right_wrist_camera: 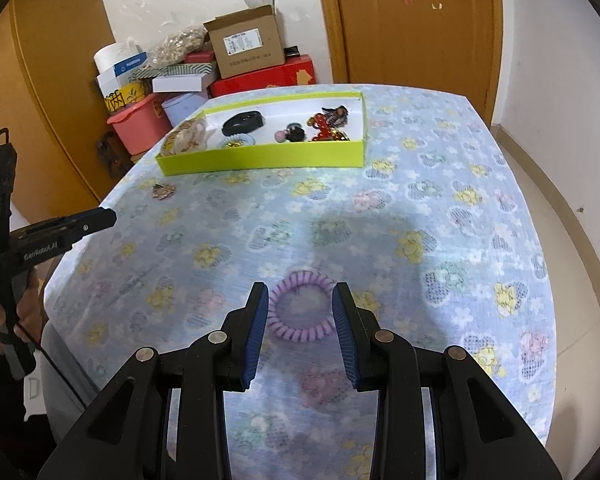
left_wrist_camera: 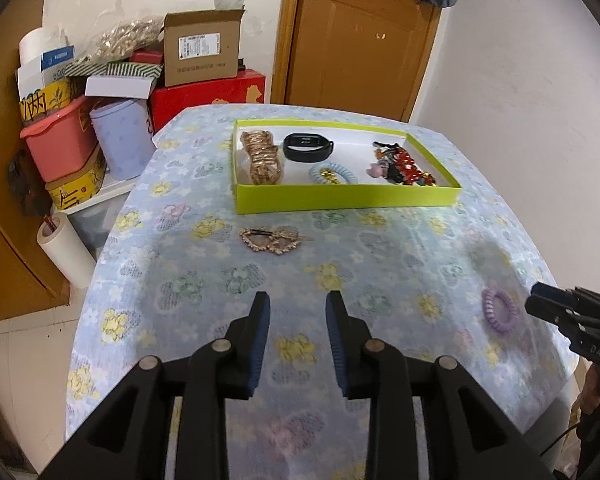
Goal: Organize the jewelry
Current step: 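Move the left tool to the gold heart brooch while right tool lowers onto purple coil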
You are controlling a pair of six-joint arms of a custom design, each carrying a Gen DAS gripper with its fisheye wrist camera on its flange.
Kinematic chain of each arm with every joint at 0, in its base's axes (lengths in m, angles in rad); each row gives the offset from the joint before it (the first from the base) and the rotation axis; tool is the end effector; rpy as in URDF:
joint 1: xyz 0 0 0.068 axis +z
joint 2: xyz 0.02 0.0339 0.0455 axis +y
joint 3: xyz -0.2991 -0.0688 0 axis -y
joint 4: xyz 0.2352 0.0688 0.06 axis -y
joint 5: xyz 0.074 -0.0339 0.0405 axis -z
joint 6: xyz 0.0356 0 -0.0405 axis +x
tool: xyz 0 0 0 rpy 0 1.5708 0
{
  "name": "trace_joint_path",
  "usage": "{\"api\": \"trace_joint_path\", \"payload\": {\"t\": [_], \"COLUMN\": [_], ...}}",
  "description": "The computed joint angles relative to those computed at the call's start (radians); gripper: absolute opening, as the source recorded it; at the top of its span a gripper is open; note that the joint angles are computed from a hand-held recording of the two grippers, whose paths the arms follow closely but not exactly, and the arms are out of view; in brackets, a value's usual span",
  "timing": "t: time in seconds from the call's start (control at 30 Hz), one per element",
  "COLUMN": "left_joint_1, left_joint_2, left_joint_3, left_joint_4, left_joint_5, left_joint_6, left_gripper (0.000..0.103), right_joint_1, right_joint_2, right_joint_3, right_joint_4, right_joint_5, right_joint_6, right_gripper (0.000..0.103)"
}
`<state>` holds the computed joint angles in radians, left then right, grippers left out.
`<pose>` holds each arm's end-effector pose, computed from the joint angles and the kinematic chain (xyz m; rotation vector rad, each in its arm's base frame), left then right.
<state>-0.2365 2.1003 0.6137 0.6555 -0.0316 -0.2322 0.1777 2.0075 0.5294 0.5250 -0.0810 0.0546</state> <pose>0.3157 -0.0749 0.0614 -0.0096 2.4091 -0.1799 0.2863 0.0543 0.0666 -0.1883 2.5235 0.1954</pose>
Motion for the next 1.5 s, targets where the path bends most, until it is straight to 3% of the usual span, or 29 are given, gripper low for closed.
{"api": "trace_joint_path", "payload": {"t": [0.4, 0.7, 0.83, 1.03, 1.33, 1.5], "left_joint_1": [0.007, 0.018, 0.016, 0.003, 0.029, 0.061], "left_joint_2": [0.093, 0.137, 0.161, 0.205, 0.181, 0.175], "left_joint_3": [0.172, 0.264, 0.308, 0.388, 0.292, 0.278], "left_joint_4": [-0.091, -0.165, -0.191, -0.244, -0.208, -0.187], "left_joint_5": [0.045, 0.011, 0.006, -0.05, -0.106, -0.069], "left_joint_6": [-0.017, -0.056, -0.07, -0.077, -0.073, -0.076], "left_gripper": [0.031, 0.032, 0.032, 0.032, 0.032, 0.032], "right_joint_1": [-0.019, -0.012, 0.005, -0.002, -0.001, -0.002], "right_joint_2": [0.083, 0.133, 0.15, 0.164, 0.17, 0.171], "right_joint_3": [0.046, 0.082, 0.09, 0.108, 0.109, 0.11], "right_joint_4": [-0.019, -0.004, 0.016, 0.017, 0.031, 0.03], "right_joint_5": [-0.003, 0.032, 0.057, 0.041, 0.039, 0.039], "right_joint_6": [-0.003, -0.017, -0.042, -0.055, -0.058, -0.06], "right_gripper": [0.034, 0.034, 0.027, 0.025, 0.025, 0.025]}}
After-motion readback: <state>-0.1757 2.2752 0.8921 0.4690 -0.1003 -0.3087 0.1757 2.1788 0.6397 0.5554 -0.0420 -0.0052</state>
